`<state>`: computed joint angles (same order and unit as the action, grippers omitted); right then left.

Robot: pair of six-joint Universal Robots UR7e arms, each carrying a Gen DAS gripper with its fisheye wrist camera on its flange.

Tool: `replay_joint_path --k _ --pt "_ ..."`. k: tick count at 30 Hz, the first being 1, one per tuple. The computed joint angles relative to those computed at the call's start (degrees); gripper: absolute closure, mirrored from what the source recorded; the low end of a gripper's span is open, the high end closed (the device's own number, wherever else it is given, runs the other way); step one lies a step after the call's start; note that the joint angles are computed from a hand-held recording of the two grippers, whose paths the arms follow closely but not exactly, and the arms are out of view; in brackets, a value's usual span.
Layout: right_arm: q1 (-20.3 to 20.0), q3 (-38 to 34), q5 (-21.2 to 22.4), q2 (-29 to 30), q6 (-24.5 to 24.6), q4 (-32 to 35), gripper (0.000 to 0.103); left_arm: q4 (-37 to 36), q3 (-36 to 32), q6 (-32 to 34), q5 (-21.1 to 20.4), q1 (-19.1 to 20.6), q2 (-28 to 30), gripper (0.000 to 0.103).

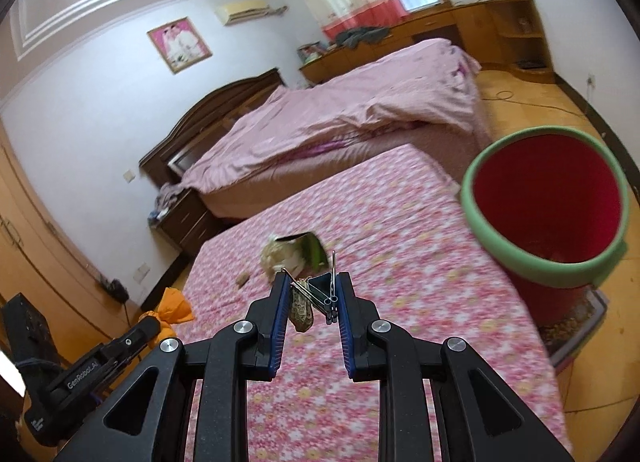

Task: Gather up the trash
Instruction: 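Carry the orange bag and metal clip over the red bucket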

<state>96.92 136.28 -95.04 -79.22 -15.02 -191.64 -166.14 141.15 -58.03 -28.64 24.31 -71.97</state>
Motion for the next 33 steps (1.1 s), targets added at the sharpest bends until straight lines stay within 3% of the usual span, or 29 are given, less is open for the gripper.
replay_joint_path --k 13,22,33 --pt "-4.6 0.8 1.3 -6.9 1.0 -1.3 0.080 -9.3 -8.4 13.0 -5.8 0.9 9.6 0.070" --pt "-9.2 0.7 1.2 -9.4 0.7 -1.2 0.080 -14.6 -17.0 23.1 -12.9 4.4 19.1 0.070" --pt "-14.8 -2.9 0.2 -7.6 0.0 -0.2 0.080 -10.9 -30.7 31.4 -20.7 9.3 30.3 0.070"
